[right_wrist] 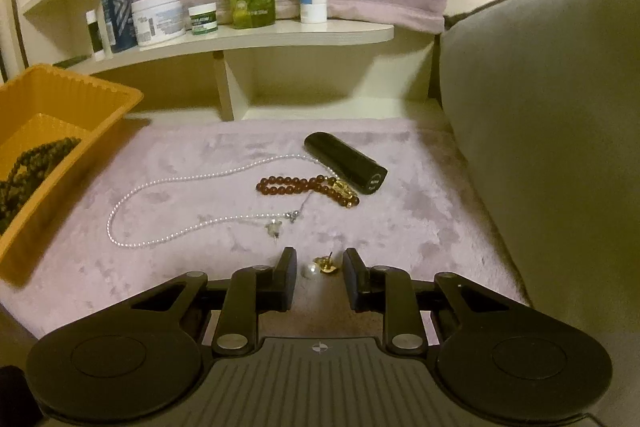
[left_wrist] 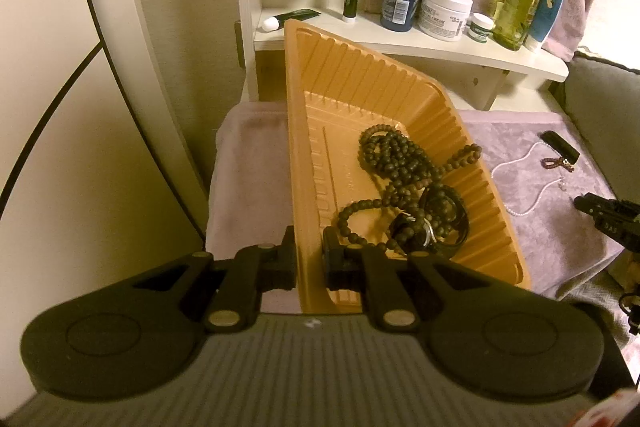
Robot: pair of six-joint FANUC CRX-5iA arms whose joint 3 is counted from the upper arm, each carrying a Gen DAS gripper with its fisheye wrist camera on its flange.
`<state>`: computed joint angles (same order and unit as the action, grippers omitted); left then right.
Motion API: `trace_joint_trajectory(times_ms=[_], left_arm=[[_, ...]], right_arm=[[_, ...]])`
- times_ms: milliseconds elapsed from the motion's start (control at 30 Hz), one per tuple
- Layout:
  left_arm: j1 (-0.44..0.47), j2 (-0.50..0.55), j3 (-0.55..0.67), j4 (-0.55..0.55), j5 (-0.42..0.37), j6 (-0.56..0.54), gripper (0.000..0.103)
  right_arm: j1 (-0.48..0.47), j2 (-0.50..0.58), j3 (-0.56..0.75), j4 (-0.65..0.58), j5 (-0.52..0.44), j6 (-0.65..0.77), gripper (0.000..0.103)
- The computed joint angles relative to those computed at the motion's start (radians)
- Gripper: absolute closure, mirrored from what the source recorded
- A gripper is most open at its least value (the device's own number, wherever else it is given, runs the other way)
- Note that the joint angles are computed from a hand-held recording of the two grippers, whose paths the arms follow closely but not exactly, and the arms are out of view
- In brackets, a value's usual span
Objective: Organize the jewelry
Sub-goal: 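Move the right gripper to the small pearl earring on the towel, then grasp the pearl earring with the right gripper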
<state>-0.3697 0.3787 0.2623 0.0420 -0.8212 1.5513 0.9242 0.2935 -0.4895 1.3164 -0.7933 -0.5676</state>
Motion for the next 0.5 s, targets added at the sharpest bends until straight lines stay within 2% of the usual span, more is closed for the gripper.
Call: trace_joint_trajectory(times_ms=[100, 333, 500], left_arm=[[-0.001, 0.0, 0.0, 0.001, -0.001, 0.002, 0.093], [0.001, 0.0, -0.001, 0.004, 0.001, -0.002, 0.093], [0.001, 0.0, -0.002, 0.006, 0.002, -0.005, 0.093]], right_arm=[[0.0, -0.003, -0.005, 0.006, 0.001, -0.01, 0.084], [0.014, 0.004, 0.003, 0.016, -0.033, 0.008, 0.084], [0.009, -0.003, 0.01, 0.075, -0.034, 0.009, 0.084]])
